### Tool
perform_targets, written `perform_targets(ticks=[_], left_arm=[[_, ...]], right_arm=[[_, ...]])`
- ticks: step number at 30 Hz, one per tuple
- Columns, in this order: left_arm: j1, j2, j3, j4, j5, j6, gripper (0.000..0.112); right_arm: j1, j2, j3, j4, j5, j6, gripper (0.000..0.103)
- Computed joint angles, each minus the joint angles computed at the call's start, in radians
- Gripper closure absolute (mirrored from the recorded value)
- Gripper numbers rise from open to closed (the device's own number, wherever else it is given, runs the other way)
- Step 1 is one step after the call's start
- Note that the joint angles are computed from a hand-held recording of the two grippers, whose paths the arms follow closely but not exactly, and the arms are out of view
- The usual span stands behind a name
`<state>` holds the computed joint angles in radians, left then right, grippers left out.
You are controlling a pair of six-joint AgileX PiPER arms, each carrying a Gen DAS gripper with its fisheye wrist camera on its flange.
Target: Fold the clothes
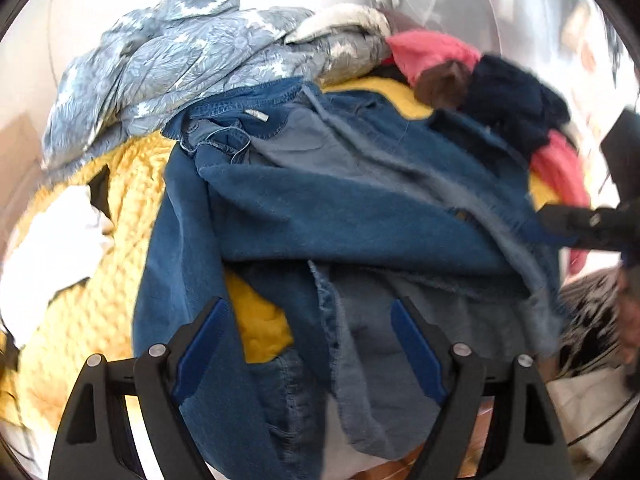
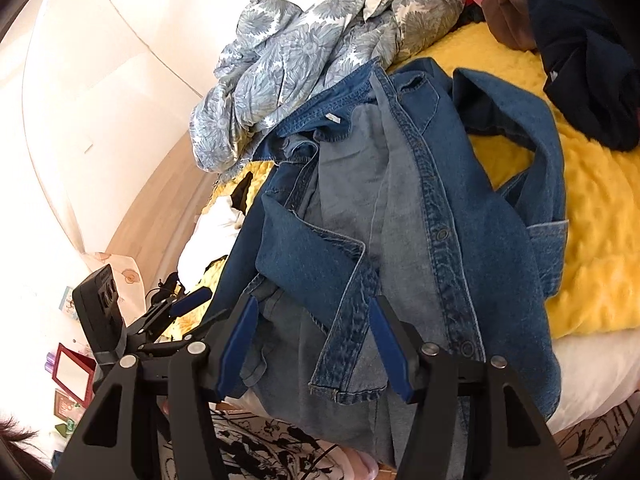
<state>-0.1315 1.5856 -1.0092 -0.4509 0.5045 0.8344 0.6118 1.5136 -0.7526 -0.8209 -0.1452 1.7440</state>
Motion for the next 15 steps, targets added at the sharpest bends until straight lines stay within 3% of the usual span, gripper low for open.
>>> perform_targets(ticks=[2, 3, 4, 6, 12, 14, 15], left_arm=[[-0.005, 0.034, -0.033, 0.01, 0.03, 0.012, 0.038], [-0.007, 0.052, -0.05, 0.014, 0.046, 0.018, 0.052], [-0.004, 0.07, -0.068, 0.004, 0.066, 0.026, 0.056], [0.002, 0.106, -0.104, -0.011, 0.104, 0.038, 0.058], [-0.005, 0.125, -0.115, -0.025, 0.114, 0.037, 0.063], [-0.01, 0.144, -0.134, -0.005, 0.128, 0.013, 0.075], [-0.011, 0.159, -0.149, 0.006, 0.146, -0.004, 0.088]], right_arm=[[-0.004, 0.005, -0.003, -0.037, -0.012, 0.033, 0.043], [-0.004, 0.007, -0.005, -0.043, -0.016, 0.036, 0.043], [-0.002, 0.007, -0.006, -0.04, -0.016, 0.031, 0.043], [-0.002, 0.006, -0.005, -0.022, -0.021, 0.01, 0.043], [-0.007, -0.002, 0.007, 0.008, -0.033, -0.013, 0.043], [-0.005, -0.006, 0.009, 0.03, -0.032, -0.03, 0.043], [-0.006, -0.009, 0.012, 0.035, -0.034, -0.034, 0.043]])
